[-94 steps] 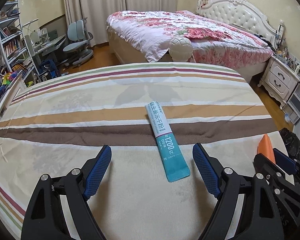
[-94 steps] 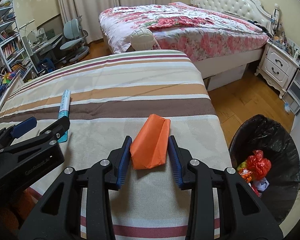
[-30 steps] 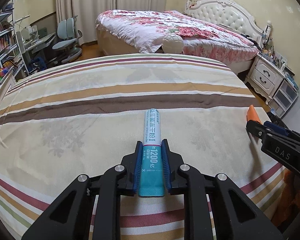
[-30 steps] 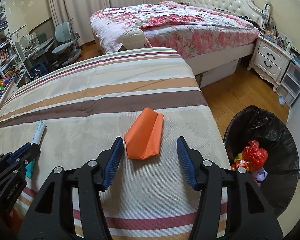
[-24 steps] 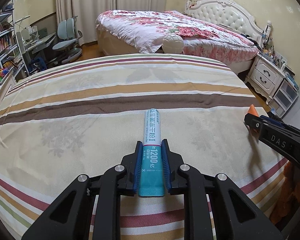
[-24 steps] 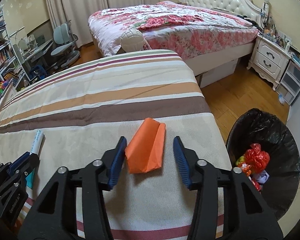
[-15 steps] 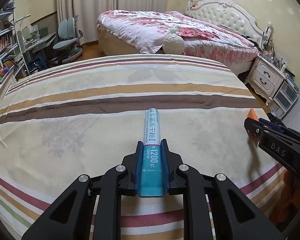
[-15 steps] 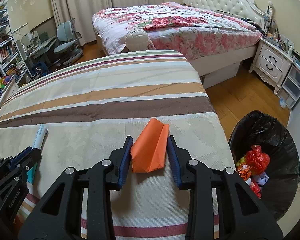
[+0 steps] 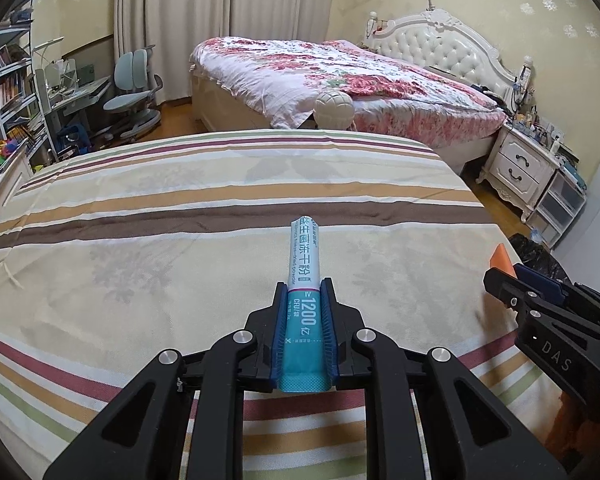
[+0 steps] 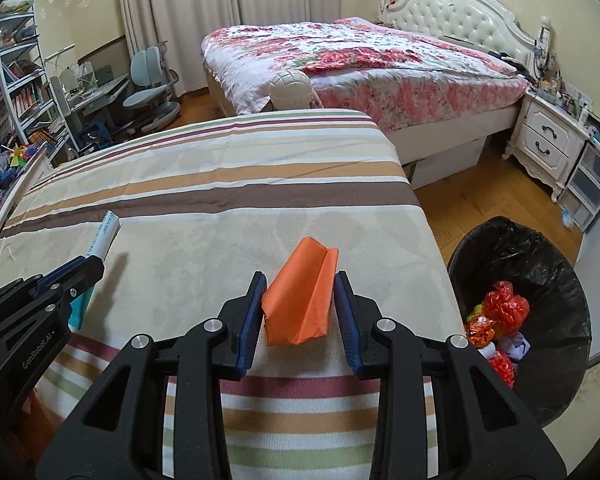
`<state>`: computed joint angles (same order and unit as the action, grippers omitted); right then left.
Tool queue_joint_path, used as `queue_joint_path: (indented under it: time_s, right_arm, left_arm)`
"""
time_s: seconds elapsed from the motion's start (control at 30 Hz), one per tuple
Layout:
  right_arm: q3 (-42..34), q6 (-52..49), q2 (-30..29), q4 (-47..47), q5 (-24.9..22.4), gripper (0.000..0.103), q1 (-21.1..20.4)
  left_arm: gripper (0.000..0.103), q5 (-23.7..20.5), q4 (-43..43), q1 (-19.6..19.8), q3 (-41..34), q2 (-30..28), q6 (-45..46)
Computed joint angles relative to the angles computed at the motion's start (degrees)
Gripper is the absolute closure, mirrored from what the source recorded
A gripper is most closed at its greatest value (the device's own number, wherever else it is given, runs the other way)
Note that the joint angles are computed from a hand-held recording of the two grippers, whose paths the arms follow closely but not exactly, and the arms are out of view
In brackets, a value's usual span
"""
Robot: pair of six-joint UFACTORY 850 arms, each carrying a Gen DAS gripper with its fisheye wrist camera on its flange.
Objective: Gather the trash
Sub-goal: 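Carry the tube and orange paper over the bin and open both tools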
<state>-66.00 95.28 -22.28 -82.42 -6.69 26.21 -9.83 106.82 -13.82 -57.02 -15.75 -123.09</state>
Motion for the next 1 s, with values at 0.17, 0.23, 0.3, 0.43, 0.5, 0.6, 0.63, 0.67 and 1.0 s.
queue_joint_path:
  time_s: [0.17, 0.23, 0.3, 0.43, 0.5, 0.6, 0.63, 0.67, 1.0]
  right_arm:
    - [3.7, 19.1, 3.6, -18.9, -0.1, 0.069, -0.4]
    - [5.1, 24.9, 5.0, -24.7, -0.6, 0.069, -0.5]
    - [6.5, 28.7, 6.2, -28.8, -1.6, 0.069, -0.5]
    - [9.0, 33.5, 8.5, -33.9, -3.4, 0.069, -1.1]
    - [10.4, 35.2, 9.8, -35.8, -4.4, 0.069, -1.7]
    - [11.9, 37.3, 11.3, -37.9, -5.2, 0.069, -3.3]
    - [12.3, 37.8, 11.7, -38.3, -5.4, 0.069, -3.9]
    - [12.6, 38.5, 12.0, -38.8, -5.7, 0.069, -4.5]
    - [15.5, 40.2, 14.4, -39.1, -8.5, 0.069, -10.4]
  left_arm:
    - [0.086, -0.8, 8.7, -1.7, 1.4, 1.8, -8.8]
    - [0.086, -1.1, 11.0, -2.5, 1.8, 2.4, -11.1]
    - [0.086, -1.5, 12.9, -3.3, 2.1, 2.9, -12.9]
    - [0.085, -2.5, 16.5, -5.1, 2.2, 3.5, -16.1]
    - [0.086, -2.8, 17.9, -6.0, 1.7, 3.3, -17.2]
    - [0.085, -3.1, 19.9, -7.5, 0.8, 2.8, -18.7]
    - [0.085, -3.0, 20.1, -7.9, 0.4, 2.6, -18.7]
    - [0.085, -3.0, 20.5, -8.4, 0.0, 2.3, -18.8]
    - [0.085, -2.5, 19.0, -13.2, -6.0, -2.6, -15.8]
